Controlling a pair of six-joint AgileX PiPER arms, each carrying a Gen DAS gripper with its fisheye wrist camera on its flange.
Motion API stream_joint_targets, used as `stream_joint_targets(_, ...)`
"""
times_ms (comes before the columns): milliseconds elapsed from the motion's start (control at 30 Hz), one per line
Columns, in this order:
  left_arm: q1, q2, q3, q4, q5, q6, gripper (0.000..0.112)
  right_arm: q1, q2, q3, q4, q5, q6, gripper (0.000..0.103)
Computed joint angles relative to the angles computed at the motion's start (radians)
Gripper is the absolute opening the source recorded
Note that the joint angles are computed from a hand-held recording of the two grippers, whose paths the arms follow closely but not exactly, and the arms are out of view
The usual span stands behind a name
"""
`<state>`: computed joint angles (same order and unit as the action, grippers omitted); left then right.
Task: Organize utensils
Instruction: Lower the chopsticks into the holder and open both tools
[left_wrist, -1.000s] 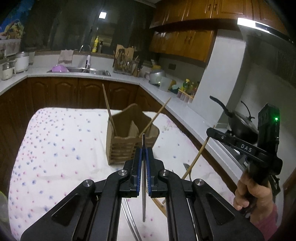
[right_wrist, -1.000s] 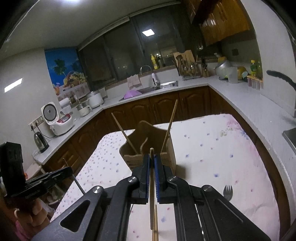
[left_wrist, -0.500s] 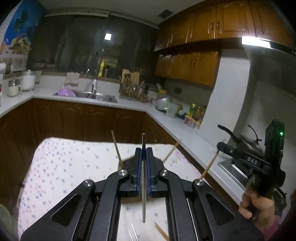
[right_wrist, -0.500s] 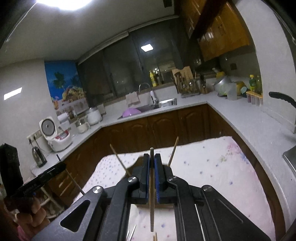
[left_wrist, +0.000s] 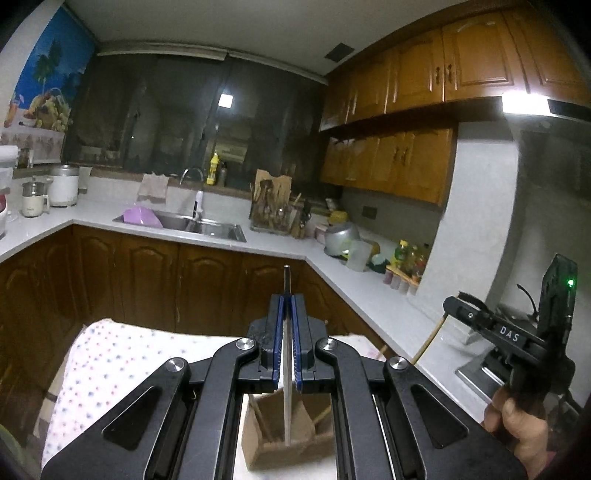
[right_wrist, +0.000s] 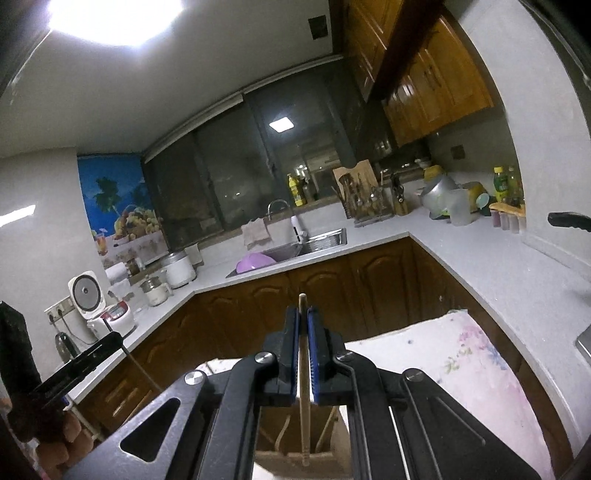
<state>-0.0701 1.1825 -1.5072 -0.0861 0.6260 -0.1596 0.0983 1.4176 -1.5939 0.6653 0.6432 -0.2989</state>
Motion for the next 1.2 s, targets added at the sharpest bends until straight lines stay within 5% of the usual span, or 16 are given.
stream_joint_targets(600,0.038,0.099,0.236,-0.027,-0.198,-0.044,0.004,0.043,0.075,0.177,0.046,-0.191,-0.043,0.005)
stream_joint_targets(867,0.068,0.168,0.258,-0.162,-0.187,0.043,0.005,0.037,0.110,0.203,0.090,-0.155,-0.069,0.005)
stream_joint_targets(1200,0.045,0.175,0.230,-0.081,-0.154,-0.023,0.006,0.033,0.143,0.125,0.020,-0.072,-0.015,0.010)
